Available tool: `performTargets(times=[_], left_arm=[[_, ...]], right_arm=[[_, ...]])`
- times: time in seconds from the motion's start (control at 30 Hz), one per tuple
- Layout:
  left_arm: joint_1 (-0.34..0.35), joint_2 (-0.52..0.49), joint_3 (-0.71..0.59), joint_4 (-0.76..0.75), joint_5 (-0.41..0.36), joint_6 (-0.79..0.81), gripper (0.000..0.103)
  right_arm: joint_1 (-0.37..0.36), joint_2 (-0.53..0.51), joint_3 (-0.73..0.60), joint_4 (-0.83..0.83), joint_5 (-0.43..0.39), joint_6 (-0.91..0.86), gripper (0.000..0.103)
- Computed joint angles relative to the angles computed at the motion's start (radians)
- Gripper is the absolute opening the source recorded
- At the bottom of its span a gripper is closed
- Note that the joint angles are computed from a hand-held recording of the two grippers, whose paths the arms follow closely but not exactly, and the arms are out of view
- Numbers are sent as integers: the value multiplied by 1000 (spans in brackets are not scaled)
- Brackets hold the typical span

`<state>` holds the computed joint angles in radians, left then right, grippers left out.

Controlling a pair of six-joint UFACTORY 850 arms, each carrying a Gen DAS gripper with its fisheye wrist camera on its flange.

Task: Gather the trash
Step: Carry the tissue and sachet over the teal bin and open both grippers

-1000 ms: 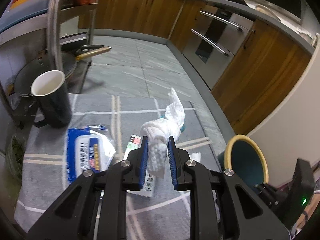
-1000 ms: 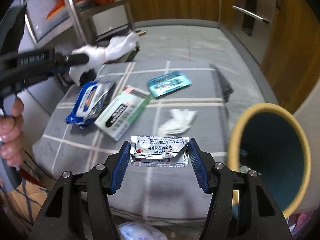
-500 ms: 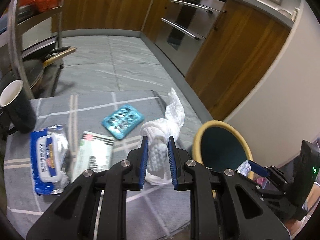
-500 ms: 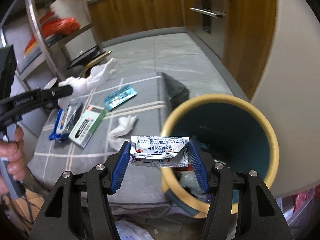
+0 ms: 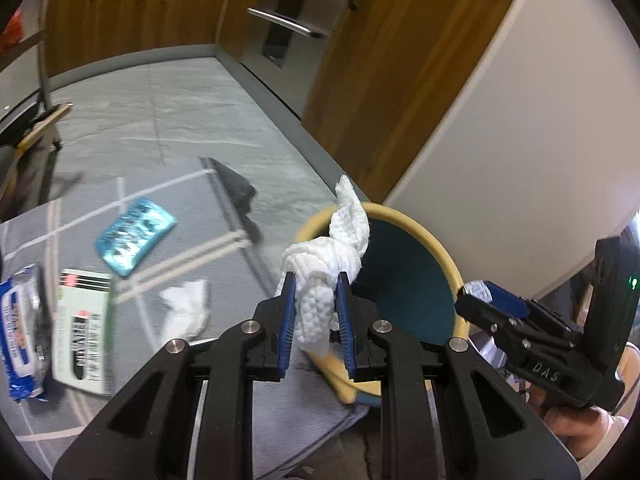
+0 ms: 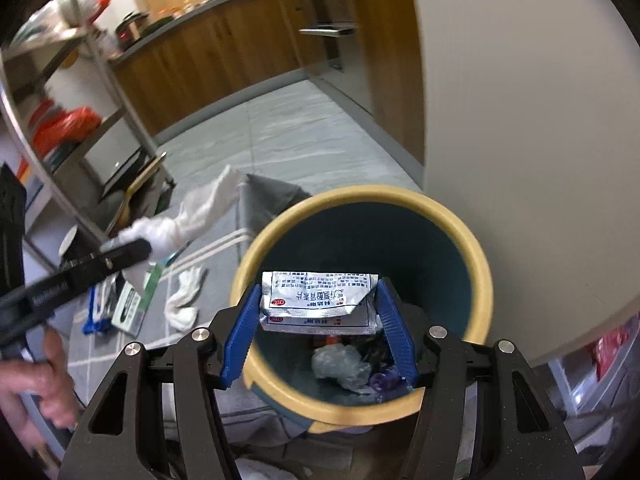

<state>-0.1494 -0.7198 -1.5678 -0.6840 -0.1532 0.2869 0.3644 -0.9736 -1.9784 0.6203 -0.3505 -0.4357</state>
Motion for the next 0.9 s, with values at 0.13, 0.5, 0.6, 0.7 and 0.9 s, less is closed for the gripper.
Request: performTargets(times=[0.13,0.5,0.6,0.7,0.9], left_arm=[[-23,-70,-77,23,-65,-18,19],[-52,-169,-179,243,-171,-212,37],[-49,-149,-151,276,-146,-239,60],[-42,-129,-127,257,-127,-220,68],[-30,-80,-65,306,-92,-272,79]], right_arm=[[-16,-5,3,14,0,17,60],[-21,-61,-61,-19,-52,74,61],[-13,-73,-80,-51,-59,92,61],[-12,-78,-85,-58,-64,97,61],[-3,-109,-129,-201,-94,221,61]])
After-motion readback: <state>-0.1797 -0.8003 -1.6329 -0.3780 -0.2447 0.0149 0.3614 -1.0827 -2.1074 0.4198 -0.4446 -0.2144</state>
